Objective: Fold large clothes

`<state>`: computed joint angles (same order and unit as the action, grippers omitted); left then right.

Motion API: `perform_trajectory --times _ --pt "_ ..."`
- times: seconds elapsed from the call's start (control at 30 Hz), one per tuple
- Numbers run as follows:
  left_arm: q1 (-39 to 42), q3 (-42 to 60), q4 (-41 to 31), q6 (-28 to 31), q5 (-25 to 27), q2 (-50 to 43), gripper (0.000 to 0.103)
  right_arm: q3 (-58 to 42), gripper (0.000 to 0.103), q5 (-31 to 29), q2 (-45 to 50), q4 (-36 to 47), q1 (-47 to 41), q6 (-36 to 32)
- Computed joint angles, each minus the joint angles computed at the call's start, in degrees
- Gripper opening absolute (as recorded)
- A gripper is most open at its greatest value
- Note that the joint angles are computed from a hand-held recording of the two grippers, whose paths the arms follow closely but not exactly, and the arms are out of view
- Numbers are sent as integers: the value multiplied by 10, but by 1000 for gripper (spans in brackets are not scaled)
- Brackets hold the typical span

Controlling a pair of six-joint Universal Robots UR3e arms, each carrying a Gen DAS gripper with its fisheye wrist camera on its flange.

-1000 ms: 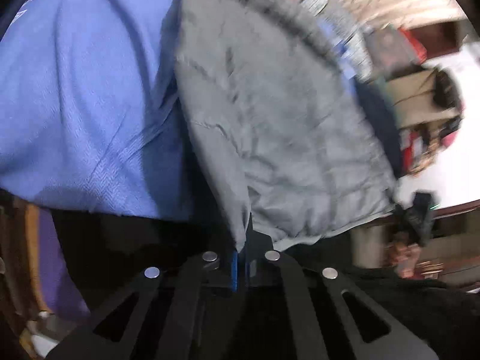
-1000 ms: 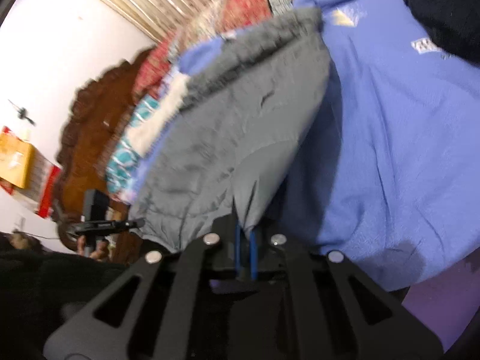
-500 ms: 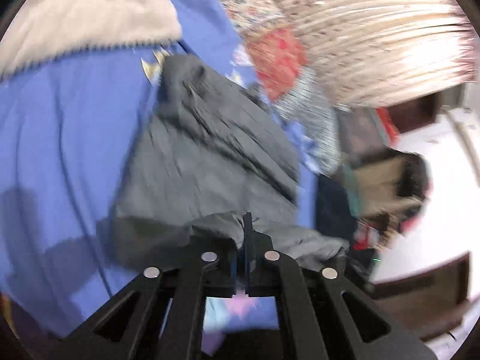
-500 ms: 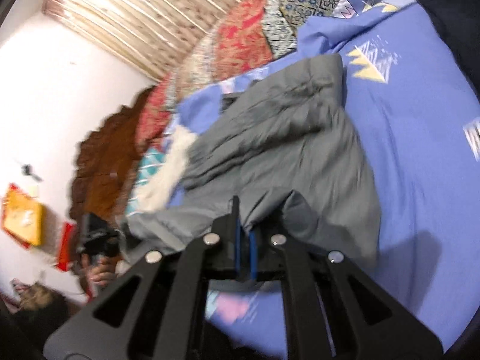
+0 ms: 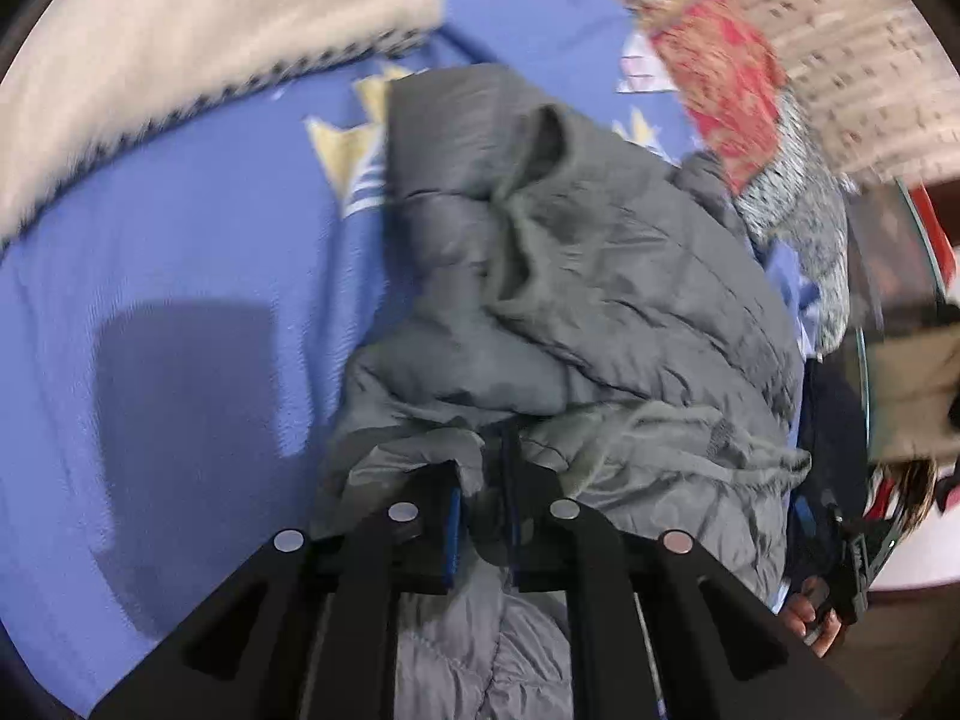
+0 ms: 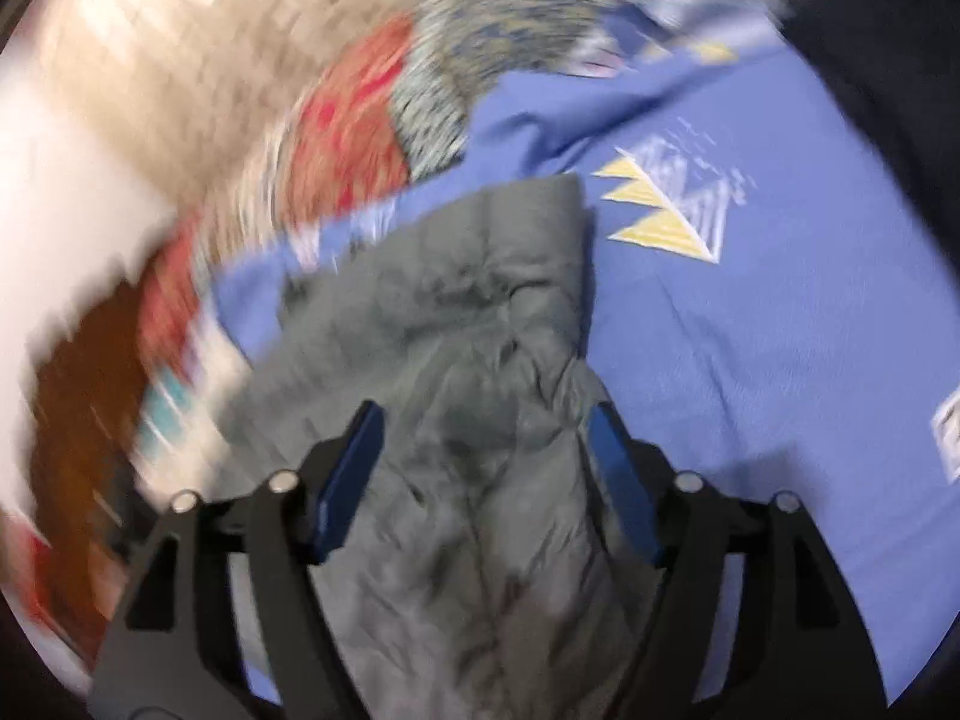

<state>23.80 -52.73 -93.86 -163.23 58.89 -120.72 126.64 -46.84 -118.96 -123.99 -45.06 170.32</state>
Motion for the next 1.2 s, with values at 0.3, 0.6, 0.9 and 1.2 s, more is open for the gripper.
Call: perform_trajectory --times 0.3,0.6,0.9,1.2 --pt "77 -37 -40 84 0 110 42 40 12 -297 -1 -70 189 -14" --pt "55 -151 19 112 10 153 51 16 61 -110 -120 65 48 -62" --pt "-75 -207 312 136 136 129 64 -126 63 -301 154 -116 284 -55" --pt "2 -253 193 252 34 216 24 -125 5 -134 -49 71 126 -163"
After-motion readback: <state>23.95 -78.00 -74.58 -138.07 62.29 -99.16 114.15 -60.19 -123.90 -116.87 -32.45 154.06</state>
